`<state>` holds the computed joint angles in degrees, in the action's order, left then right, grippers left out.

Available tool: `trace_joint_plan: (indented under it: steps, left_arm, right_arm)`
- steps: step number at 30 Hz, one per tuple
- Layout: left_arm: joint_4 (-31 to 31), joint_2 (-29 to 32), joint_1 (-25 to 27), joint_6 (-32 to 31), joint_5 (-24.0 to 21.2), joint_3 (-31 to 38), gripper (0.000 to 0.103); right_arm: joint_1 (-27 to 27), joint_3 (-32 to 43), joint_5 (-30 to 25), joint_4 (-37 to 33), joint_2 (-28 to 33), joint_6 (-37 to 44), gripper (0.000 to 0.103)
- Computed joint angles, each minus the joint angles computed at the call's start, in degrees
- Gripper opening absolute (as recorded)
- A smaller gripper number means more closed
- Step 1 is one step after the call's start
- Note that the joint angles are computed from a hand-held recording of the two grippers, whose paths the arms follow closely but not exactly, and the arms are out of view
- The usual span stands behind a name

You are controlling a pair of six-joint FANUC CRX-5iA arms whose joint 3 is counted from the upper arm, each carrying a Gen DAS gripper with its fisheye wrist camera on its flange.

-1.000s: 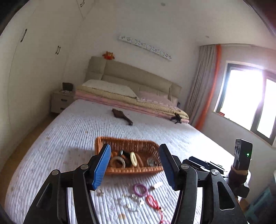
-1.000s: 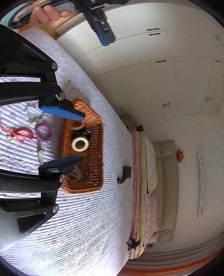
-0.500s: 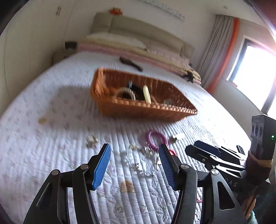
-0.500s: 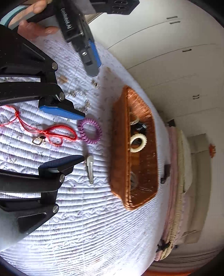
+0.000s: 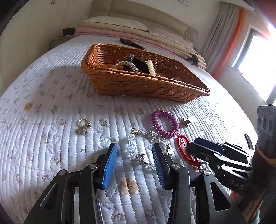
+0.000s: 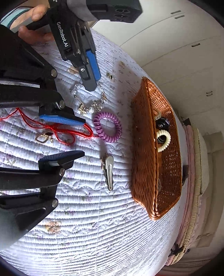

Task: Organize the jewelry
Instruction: 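Move the right gripper toward the red cord while the left gripper approaches the silver bracelet, then grasp the red cord with the right gripper while the left gripper grasps the silver chain bracelet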

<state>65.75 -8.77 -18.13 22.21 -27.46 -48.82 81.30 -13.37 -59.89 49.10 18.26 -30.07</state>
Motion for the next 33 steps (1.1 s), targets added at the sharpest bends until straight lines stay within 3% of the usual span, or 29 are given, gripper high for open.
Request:
trace_joint_plan:
  steps: [3, 6, 11, 14, 20, 25, 30, 33]
  left_arm:
    - [-2.9, 0.2, -0.7, 1.7, 1.7, 0.6, 0.043]
    - [-6.3, 0.5, -1.6, 3.9, 3.5, 1.3, 0.043]
    - [-6.5, 0.2, -2.4, 3.7, 5.1, 1.0, 0.042]
    - [-8.0, -0.1, -3.2, 5.0, 7.3, 0.8, 0.030]
    - [-4.7, -0.4, -3.5, 3.0, 7.2, -0.1, 0.008]
    - [0.7, -1.7, -4.4, -1.9, 7.7, -2.0, 0.008]
    - [14.8, -4.9, -8.4, -14.6, 9.5, -5.7, 0.008]
    - [16.3, -5.1, -8.3, -16.4, 8.3, -6.1, 0.008]
  right_arm:
    - [-0.3, 1.4, -0.1, -1.8, 0.9, 2.2, 0.025]
    - [-0.5, 1.7, 0.4, -2.6, 1.0, 3.0, 0.023]
    - [-1.1, 4.3, -0.8, -4.2, 2.8, 5.7, 0.019]
    - [-1.7, 5.4, -1.0, -4.2, 3.9, 6.2, 0.014]
    - [-1.6, 5.4, -1.2, -3.4, 4.2, 4.8, 0.006]
    - [-0.4, 2.3, -1.9, -0.3, 2.4, 0.8, 0.006]
    - [0.3, -2.2, -0.9, 5.5, -0.1, -5.2, 0.005]
    - [0.4, -3.2, -0.7, 6.5, -0.8, -6.5, 0.005]
